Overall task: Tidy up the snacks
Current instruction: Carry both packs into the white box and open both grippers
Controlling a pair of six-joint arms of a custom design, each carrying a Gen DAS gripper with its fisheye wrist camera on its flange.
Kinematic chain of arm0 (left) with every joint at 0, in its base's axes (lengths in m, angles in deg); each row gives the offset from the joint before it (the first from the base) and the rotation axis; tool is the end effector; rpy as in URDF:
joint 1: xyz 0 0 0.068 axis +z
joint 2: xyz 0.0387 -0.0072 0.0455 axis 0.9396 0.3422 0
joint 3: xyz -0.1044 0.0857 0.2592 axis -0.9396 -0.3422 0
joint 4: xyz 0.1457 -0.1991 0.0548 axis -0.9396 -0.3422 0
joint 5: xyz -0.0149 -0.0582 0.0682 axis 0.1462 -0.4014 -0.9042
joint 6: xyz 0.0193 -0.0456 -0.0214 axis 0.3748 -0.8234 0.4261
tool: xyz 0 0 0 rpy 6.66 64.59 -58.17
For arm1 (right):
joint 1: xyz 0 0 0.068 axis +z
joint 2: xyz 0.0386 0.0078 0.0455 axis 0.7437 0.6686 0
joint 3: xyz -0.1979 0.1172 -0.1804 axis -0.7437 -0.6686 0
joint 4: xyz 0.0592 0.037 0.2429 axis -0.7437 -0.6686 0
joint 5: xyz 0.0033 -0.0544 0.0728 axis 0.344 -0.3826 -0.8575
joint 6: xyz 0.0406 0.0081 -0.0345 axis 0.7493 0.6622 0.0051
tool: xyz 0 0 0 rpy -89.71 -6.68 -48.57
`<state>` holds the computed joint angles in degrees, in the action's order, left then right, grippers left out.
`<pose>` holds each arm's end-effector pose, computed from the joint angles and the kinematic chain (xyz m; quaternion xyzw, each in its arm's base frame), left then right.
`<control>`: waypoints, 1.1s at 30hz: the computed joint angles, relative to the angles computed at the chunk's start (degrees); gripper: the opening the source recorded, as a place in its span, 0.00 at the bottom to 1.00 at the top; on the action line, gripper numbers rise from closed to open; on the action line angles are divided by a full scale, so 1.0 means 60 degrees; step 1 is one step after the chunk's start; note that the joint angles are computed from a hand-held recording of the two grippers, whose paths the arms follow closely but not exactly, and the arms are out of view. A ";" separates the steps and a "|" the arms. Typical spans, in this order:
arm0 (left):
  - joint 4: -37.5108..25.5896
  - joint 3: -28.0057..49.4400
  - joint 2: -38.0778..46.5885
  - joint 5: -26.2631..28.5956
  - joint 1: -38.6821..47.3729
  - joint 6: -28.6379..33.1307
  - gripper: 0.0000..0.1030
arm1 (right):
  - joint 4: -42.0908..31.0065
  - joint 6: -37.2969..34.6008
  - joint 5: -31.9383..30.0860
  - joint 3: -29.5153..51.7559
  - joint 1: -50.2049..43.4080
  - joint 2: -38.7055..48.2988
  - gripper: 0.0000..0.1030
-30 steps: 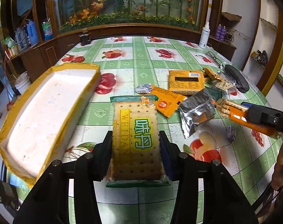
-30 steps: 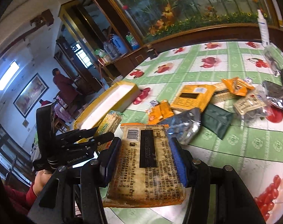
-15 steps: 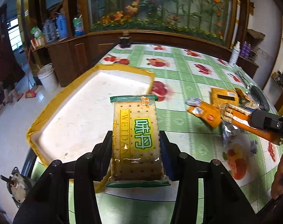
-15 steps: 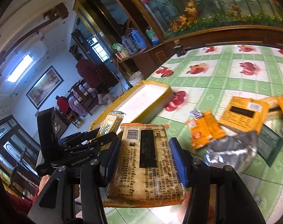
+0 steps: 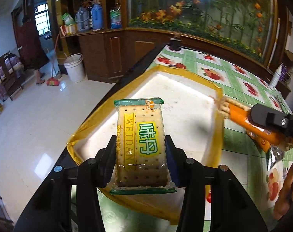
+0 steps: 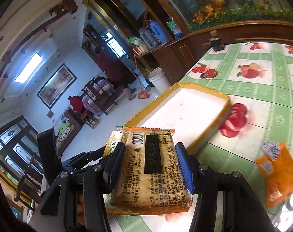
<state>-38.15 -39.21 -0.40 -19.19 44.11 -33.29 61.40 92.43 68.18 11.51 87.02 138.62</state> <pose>0.1745 -0.0690 0.1824 -0.0851 0.9237 0.0230 0.3729 0.2562 0.2238 0.1767 -0.1780 0.8567 0.3845 0.2942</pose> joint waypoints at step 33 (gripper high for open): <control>0.1371 -0.0178 0.1812 0.0594 0.1383 0.0408 0.74 | -0.2203 -0.0900 0.3584 0.3232 0.1976 0.2668 0.76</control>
